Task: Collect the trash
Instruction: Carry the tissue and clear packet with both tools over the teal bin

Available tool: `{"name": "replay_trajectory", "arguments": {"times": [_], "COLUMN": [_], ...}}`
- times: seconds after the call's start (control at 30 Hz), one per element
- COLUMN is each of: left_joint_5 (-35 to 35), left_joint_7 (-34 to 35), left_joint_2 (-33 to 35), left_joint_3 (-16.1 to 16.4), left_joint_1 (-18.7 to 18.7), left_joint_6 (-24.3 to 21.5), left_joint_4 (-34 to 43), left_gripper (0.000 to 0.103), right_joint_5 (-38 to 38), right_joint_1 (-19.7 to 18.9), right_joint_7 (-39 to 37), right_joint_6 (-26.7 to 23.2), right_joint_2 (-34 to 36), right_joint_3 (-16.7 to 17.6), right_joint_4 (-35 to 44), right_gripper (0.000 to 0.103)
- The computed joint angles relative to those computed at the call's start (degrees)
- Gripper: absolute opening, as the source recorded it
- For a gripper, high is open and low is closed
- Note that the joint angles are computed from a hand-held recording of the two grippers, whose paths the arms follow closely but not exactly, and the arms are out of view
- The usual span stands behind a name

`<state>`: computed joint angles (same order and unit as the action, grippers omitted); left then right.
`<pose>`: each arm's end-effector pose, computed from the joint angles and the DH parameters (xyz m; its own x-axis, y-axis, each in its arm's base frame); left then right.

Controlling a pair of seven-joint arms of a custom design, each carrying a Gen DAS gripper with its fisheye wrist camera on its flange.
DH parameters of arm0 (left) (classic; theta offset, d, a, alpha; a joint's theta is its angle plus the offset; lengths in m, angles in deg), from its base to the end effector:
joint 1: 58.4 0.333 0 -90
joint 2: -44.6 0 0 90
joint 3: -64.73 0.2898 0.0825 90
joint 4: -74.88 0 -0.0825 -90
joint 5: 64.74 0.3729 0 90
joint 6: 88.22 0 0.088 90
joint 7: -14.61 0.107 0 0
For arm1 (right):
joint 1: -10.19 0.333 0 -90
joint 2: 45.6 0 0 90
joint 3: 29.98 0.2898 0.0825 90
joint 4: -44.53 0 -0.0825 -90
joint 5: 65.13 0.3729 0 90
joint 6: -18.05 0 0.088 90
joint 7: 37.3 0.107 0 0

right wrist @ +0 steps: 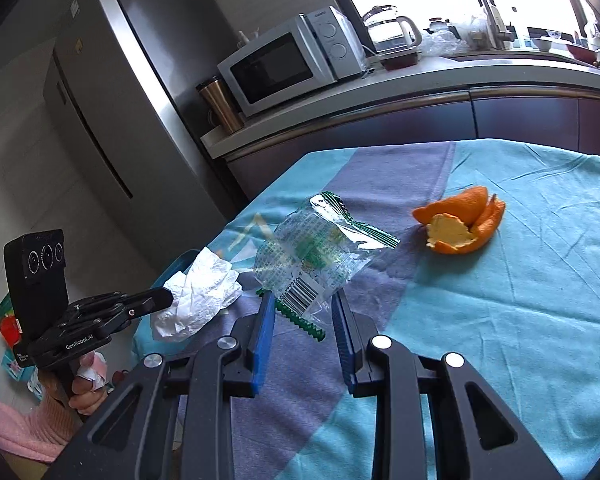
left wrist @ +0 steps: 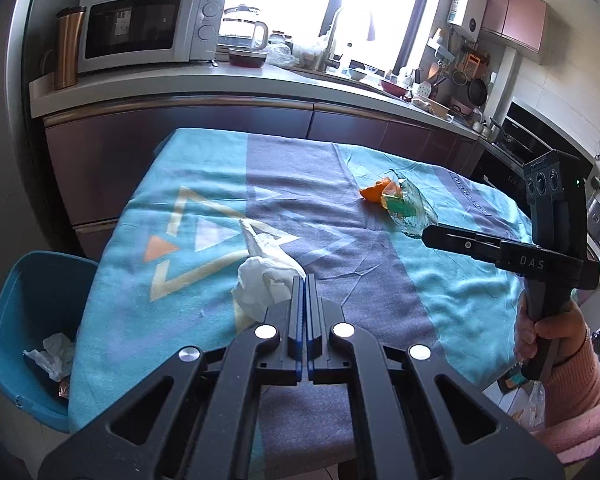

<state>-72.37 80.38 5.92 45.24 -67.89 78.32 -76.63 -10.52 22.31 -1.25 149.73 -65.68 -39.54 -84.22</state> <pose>0.3509 -0.2015 0.5350 -0.1158 -0.9629 0.2438 -0.6429 -0.1145 -0.7574 0.4832 0.0324 0.5352 0.5572 -0.7282 -0.3990 -0.6960 -0.1476 -0.7027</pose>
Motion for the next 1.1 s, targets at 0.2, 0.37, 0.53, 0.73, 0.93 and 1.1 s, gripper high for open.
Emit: {"name": "replay_trajectory", "arguments": {"times": [0.2,0.37,0.53,0.73,0.93,1.1], "left_joint_5": [0.2,0.4,0.9,2.2,3.3,3.0], "left_joint_7": [-1.4,-1.9,-2.8,-3.3,-2.9,-2.2], "left_joint_2": [-7.4,-13.2,-18.6,-24.9,-30.4,-31.8], "left_joint_3": [0.0,0.6,0.8,1.6,3.4,5.4], "left_joint_1": [1.3,2.5,4.2,7.2,10.4,12.7], "left_joint_6": [-1.4,-3.4,-5.8,-9.3,-12.6,-13.5], "left_joint_4": [-3.9,-6.6,-8.8,-10.9,-12.9,-14.7], "left_gripper": [0.001,0.001,0.001,0.001,0.001,0.001], "right_joint_5": [0.2,0.8,0.8,0.8,0.0,-1.1], "right_joint_1": [1.7,3.4,5.1,6.6,8.1,9.1], "right_joint_7": [-0.5,-1.2,-2.0,-2.9,-3.5,-3.0], "right_joint_6": [-1.4,-2.4,-3.7,-6.0,-6.6,-7.2], "right_joint_2": [0.1,0.6,2.3,4.7,7.4,10.4], "right_joint_3": [1.3,2.5,4.1,6.1,8.5,10.4], "right_joint_4": [0.5,1.3,3.1,5.8,9.0,12.2], "right_gripper": [0.027,0.027,0.027,0.027,0.027,0.027]}}
